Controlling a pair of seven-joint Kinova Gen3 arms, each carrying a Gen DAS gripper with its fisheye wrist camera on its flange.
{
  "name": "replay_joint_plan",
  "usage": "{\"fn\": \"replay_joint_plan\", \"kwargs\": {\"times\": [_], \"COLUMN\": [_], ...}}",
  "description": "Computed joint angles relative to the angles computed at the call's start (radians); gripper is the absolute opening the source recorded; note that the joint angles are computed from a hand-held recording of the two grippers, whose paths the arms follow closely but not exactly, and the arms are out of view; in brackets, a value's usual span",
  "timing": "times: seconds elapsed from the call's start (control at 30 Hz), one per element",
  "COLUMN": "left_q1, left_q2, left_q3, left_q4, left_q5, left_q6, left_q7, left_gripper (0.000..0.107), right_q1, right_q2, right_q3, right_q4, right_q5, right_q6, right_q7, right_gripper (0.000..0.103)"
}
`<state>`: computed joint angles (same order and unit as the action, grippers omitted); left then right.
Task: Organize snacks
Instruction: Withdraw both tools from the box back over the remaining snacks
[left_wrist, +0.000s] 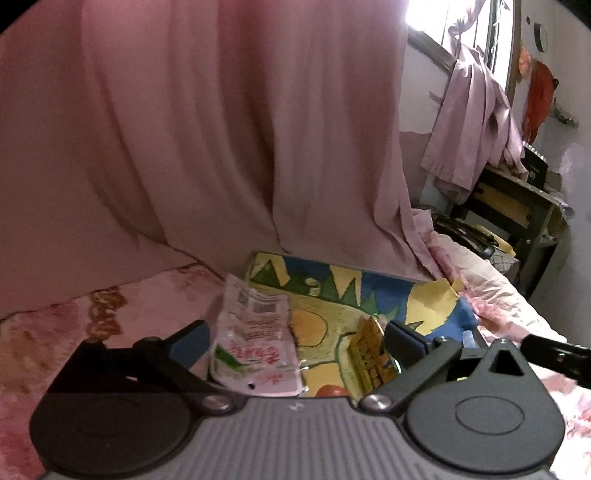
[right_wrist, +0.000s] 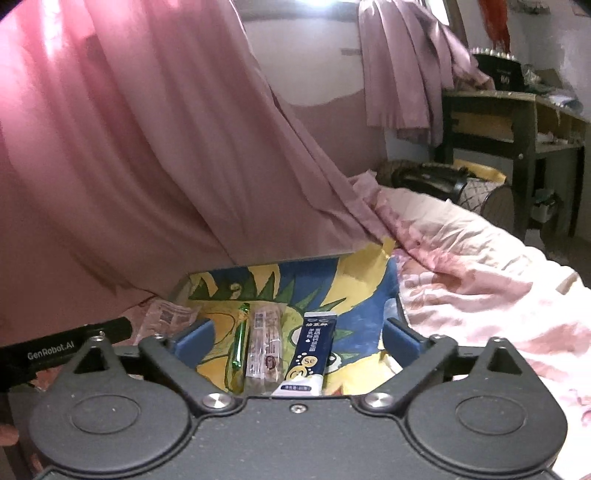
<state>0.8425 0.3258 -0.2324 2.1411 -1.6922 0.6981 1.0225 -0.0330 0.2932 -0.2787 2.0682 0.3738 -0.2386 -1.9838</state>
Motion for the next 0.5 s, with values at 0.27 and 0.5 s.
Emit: {"fn": "replay_joint_plan", "kwargs": {"times": [0.27,0.5], "left_q1": [0.039,0.054], "left_q2": [-0.073,-0.103], "left_q3": [0.155,0.302], "left_q4": [0.049,0.051], "left_q5": [0.215,0.431], "left_q6": [0.2,0.362], "left_q7": [-0.133,-0.199], "left_gripper": [0.103,0.103], "right_q1": [-0.05,-0.058], "right_q2": [-0.124,-0.216], "right_q3": [0.107,0.14], "right_q4": [0.184,0.309], "right_q5": [-0.039,0.078], "right_q6": [-0.134,-0.179], "right_q7": [0.061,-0.013], "right_gripper": [0.102,0.102]}}
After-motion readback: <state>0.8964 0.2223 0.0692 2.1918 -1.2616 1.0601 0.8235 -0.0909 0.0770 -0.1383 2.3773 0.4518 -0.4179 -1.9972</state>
